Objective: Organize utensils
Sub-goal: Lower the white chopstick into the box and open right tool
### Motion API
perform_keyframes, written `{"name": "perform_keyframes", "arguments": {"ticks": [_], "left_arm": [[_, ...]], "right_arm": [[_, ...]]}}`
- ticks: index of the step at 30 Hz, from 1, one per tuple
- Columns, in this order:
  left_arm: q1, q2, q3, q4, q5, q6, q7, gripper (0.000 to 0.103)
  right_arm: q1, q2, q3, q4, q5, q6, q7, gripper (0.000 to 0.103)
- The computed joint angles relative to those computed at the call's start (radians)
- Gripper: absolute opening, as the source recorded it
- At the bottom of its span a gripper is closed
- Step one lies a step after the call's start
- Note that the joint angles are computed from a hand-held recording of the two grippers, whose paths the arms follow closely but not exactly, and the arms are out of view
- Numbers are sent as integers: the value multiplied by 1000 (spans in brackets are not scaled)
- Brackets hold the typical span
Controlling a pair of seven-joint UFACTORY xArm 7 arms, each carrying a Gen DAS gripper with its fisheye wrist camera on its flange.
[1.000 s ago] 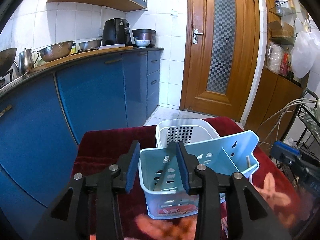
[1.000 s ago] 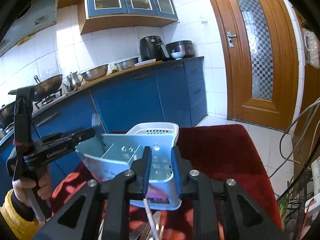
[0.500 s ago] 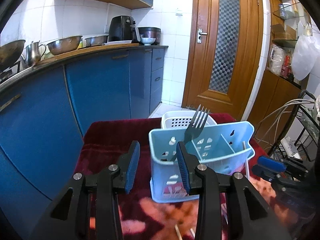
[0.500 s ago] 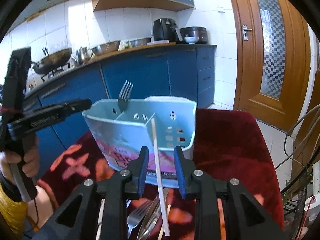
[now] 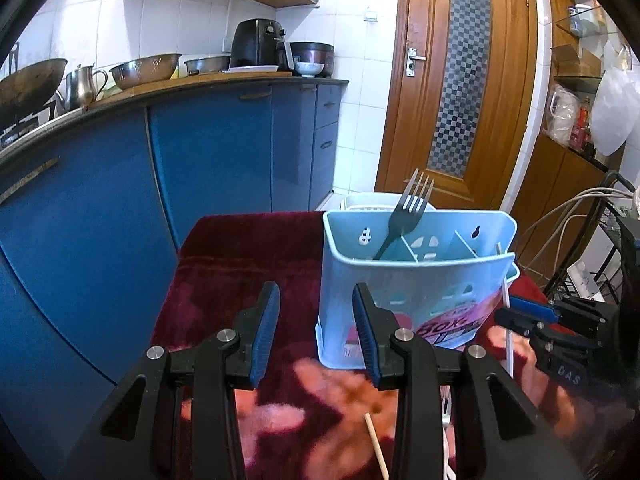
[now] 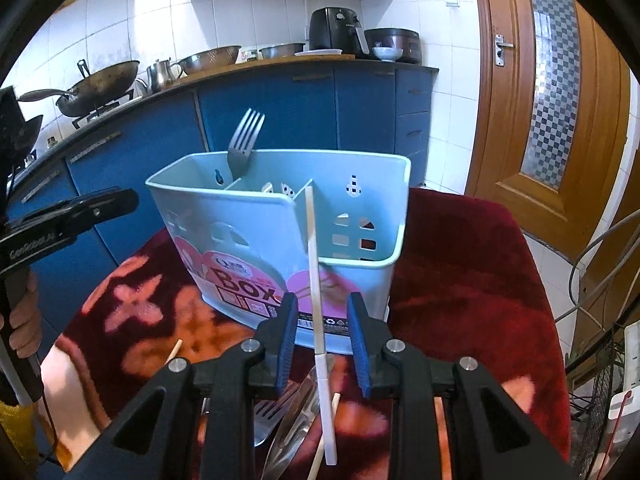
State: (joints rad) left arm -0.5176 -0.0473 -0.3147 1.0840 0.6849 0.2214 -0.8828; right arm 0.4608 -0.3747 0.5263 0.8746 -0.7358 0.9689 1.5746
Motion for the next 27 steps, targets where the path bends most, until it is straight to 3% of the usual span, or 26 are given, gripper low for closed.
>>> {"name": "perform_keyframes", "arguments": {"ticks": [3,13,27], "left_arm": [[-1,0,2,-11,-17,-3,9,39],[3,7,8,-21,-30,-10,2,39],[-6,15,11,-24,-21,-8,-15,39]], "right_arm": [[2,0,-6,-5,8,-9,-4,7],[-31,-105,45,0,-3,28,16,7],[-174,-147,114,143,-64,110,-94,6]]}}
